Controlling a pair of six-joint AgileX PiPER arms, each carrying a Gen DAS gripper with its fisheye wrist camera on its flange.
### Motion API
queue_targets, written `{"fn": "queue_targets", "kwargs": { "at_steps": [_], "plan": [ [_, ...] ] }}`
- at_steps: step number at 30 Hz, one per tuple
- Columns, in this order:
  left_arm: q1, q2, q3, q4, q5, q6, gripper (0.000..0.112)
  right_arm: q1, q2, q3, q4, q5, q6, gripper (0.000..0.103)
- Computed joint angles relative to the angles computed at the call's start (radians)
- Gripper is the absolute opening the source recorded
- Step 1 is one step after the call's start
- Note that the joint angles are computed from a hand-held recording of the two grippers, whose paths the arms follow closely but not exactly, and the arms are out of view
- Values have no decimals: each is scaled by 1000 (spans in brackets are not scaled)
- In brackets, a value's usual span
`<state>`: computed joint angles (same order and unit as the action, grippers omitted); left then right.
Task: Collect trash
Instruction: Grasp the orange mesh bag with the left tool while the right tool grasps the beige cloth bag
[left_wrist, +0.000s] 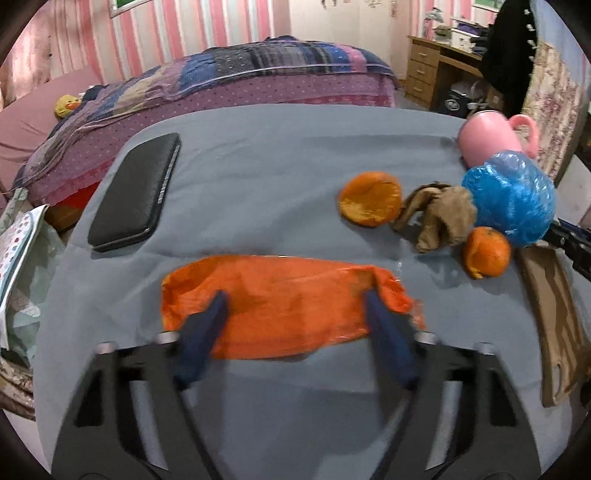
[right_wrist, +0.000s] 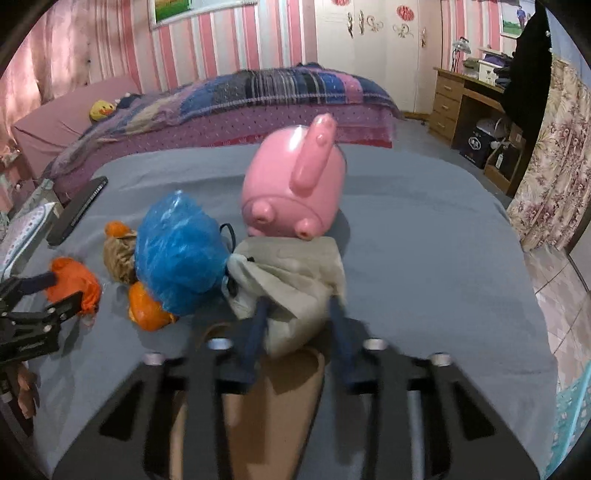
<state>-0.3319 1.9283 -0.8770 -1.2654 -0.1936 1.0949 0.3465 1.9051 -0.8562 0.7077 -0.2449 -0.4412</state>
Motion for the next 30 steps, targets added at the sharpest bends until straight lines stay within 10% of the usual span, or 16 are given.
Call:
{"fn": "queue_targets", "kwargs": {
  "at_steps": [2,5,18,22,30],
  "plan": [
    [-11,-12,11,15,-6,-8,22,-1,-33,52,-77,-39,94,22],
    [-39,-46,31,-81,-36,81,0,-3,-117,162,-125,-94,184,22],
    [-58,-296,270,43,-108,-60,0,84,-496,506,315,-203,-63,22],
    [27,-259,272,122,-78,-128,78,113,-514,526,367,-229,-95,22],
    [145,-148,173,294,23,-278,78,149,-471,494,416,-253,-186,22]
  ]
}}
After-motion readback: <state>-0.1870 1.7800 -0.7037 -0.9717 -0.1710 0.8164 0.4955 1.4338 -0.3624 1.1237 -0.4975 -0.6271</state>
